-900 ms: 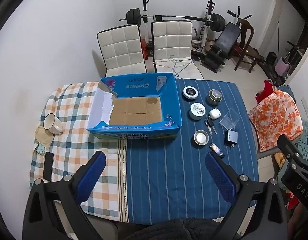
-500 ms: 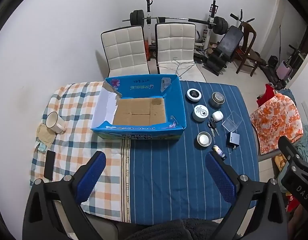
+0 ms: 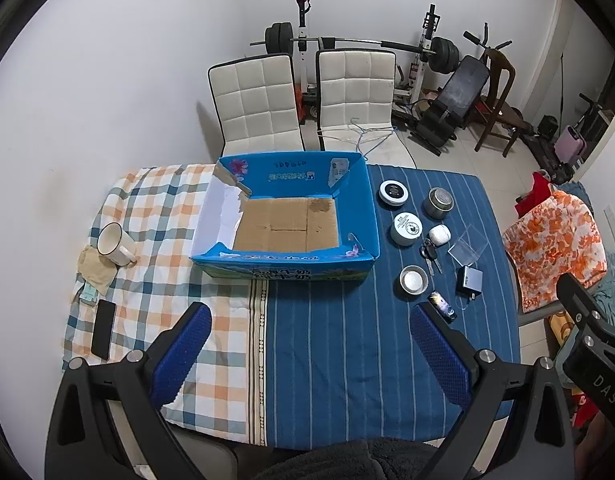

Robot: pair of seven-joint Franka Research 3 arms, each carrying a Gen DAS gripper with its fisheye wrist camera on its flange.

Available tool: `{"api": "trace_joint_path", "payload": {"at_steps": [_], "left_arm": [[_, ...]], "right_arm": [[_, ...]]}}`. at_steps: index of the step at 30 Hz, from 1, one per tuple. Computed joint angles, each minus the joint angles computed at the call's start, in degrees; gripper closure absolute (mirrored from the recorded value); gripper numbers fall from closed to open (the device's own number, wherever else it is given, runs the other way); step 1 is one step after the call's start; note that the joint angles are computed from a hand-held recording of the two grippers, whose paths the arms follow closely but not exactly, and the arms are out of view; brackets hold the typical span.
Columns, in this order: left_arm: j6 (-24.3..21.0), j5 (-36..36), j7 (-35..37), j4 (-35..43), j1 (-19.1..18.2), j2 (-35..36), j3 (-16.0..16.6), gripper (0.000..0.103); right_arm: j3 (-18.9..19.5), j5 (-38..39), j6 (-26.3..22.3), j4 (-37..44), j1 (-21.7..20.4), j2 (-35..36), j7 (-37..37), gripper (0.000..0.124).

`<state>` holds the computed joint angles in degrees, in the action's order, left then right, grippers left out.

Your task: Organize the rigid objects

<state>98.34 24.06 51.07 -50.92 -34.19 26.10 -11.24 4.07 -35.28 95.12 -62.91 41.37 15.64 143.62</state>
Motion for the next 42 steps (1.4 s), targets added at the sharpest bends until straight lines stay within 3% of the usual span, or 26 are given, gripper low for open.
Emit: {"api": "trace_joint_path", "payload": {"at_steps": [37, 42], "left_arm": [[1.43, 0.46, -0.35, -3.37, 1.07, -2.52, -0.62, 0.001], [-1.06, 1.62, -0.24, 1.19, -0.23, -0.93, -0.03, 0.001]], "right_arm": [[-0.33, -0.78, -0.43, 1.39, 0.91, 0.40, -0.63, 0.021], [-0.25, -1.32, -0.26, 0.92, 1.30, -0.35, -0.31, 0.021]]}}
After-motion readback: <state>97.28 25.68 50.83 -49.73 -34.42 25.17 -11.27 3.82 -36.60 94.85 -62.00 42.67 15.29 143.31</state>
